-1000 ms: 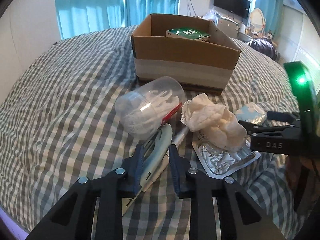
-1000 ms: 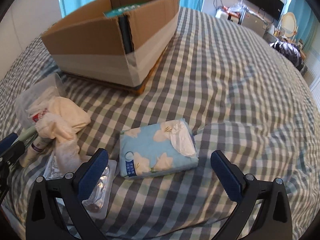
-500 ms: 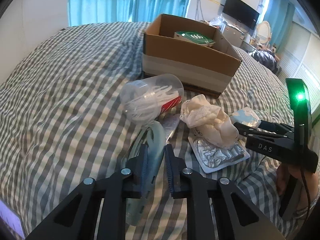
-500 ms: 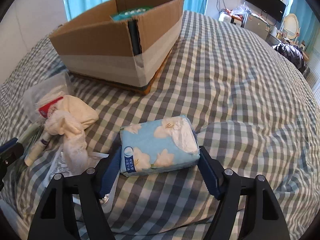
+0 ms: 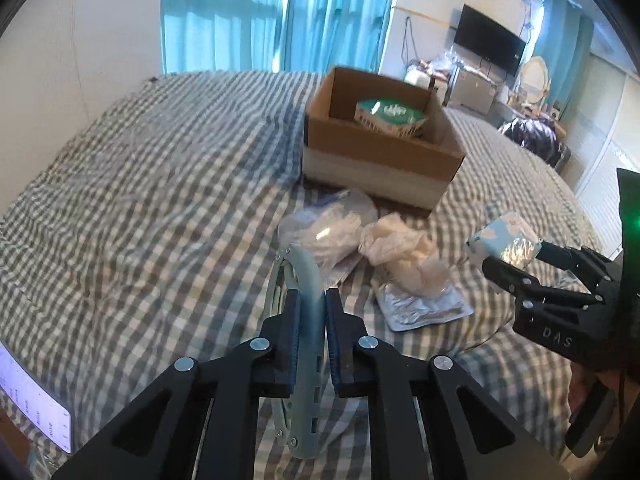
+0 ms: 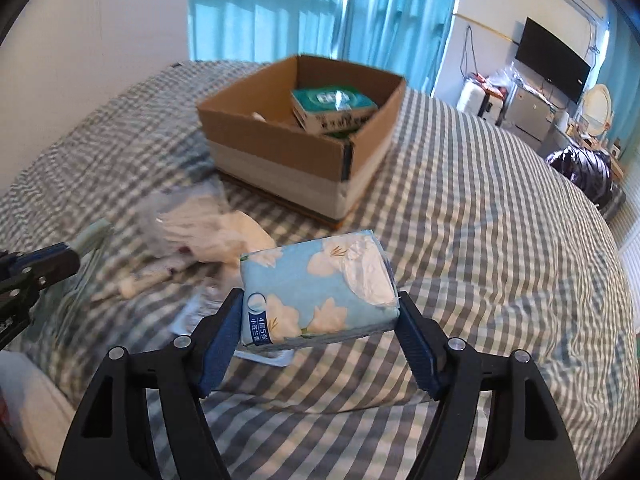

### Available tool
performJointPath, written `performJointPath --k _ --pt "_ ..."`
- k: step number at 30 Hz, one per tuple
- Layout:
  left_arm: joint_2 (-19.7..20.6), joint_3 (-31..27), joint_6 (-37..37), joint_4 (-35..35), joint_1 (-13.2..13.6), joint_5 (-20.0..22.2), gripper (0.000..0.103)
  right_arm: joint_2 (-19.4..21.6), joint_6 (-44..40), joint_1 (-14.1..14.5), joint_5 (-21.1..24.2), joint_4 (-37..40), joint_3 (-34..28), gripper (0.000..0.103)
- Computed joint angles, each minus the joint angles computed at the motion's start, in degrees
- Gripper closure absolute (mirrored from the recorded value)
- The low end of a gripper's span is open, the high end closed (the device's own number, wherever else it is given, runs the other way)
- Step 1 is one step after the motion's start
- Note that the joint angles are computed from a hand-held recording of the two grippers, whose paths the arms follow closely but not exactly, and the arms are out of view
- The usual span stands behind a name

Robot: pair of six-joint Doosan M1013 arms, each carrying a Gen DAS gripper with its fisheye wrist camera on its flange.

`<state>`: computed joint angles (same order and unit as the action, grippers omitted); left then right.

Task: Organize objects
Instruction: 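Carry both items over the cardboard box and release them inside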

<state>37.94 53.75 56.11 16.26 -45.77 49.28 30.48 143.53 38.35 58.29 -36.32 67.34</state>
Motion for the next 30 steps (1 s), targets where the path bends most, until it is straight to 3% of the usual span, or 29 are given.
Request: performJointPath --k 11,18,25,30 --pt "-1.65 -2.87 3.49 -0.97 -0.25 -1.03 0.092 -4.32 2.95 3.07 -0.32 -6.66 -1.07 0.030" --pt "-0.52 -8.70 6.93 -3.16 -0.07 -1.14 0.092 -5.47 2.41 3.91 -0.30 -9.74 -3.47 0.030" --pt "3.90 -19.81 10.15 -3.55 0.54 2.23 0.092 -4.11 -1.95 3.07 -0.57 -9.95 -9.28 0.030" --pt "11.10 -34.60 13.52 -4.63 1.12 7.82 0.092 -1.52 -7.20 1.11 -1.18 -6.74 -15.03 0.030"
